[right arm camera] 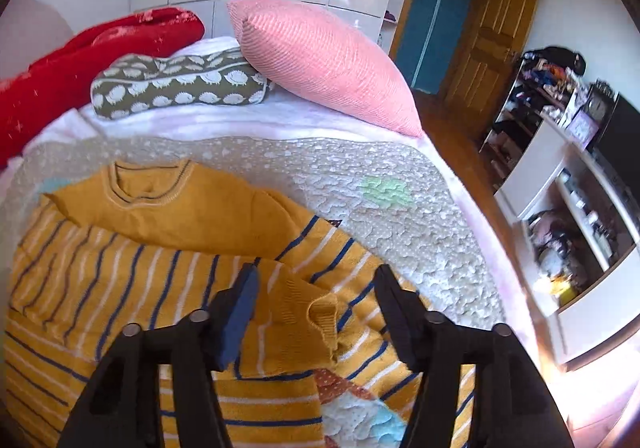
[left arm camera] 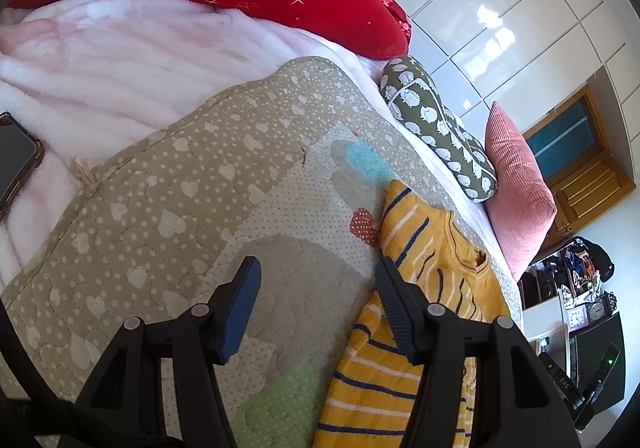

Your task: Fold small clothes

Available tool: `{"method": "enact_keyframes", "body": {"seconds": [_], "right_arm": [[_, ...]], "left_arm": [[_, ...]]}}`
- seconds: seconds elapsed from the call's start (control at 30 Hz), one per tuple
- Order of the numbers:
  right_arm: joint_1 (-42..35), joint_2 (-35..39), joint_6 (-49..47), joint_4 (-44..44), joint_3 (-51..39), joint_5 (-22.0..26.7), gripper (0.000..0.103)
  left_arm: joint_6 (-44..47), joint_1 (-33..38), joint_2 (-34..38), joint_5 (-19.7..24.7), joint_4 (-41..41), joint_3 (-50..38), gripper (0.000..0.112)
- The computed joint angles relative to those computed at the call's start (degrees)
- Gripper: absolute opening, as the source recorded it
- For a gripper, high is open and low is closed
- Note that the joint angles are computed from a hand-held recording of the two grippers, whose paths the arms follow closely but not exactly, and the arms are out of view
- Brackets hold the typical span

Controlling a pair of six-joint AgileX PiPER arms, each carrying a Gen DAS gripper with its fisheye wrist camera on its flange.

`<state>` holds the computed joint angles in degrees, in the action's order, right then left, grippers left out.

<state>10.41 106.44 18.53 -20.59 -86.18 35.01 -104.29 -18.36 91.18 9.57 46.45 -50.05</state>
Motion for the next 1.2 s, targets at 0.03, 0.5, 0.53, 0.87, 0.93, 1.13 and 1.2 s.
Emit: {"method": "enact_keyframes", "body": {"seconds": [0.03, 0.5, 0.53, 0.87, 0.93, 1.13, 1.2], "right_arm": [[-1.08, -0.21, -3.47, 5.73, 0.04, 0.18, 0.039], [-24.67, -13.8, -47.34, 55.31, 25.44, -4.81, 0.063], [-30.18, -17.24, -53.07, 59.26, 28.47, -3.08, 0.065], [-78.84, -15.32, -84.23, 74.79, 32.56, 22.57, 0.067], [-80.79, -12.76, -85.64, 75.19, 32.79, 24.28, 0.067], [-74.77, -10.96, -87.62, 76.4, 38.13, 12.57, 0.067], [-73.45, -11.4, -89.68, 78.28, 39.39, 10.98, 0.028]], "left_arm": [[1.1, -0.58, -0.05, 0.16, -0.95, -0.26, 0.058], [-3.67, -31.92, -13.46, 23.29, -2.52, 6.23, 0.061], [-4.36, -34.76, -12.99, 25.34, -3.3, 5.63, 0.061], [-2.16, -46.87, -2.05, 36.96, -5.35, -12.58, 0.061], [1.12, -47.23, 0.64, 37.6, -6.82, -17.15, 0.061], [6.34, -48.83, 4.63, 40.54, -9.16, -24.21, 0.061], [6.21, -48.9, 4.15, 41.13, -9.2, -23.62, 0.061]]}}
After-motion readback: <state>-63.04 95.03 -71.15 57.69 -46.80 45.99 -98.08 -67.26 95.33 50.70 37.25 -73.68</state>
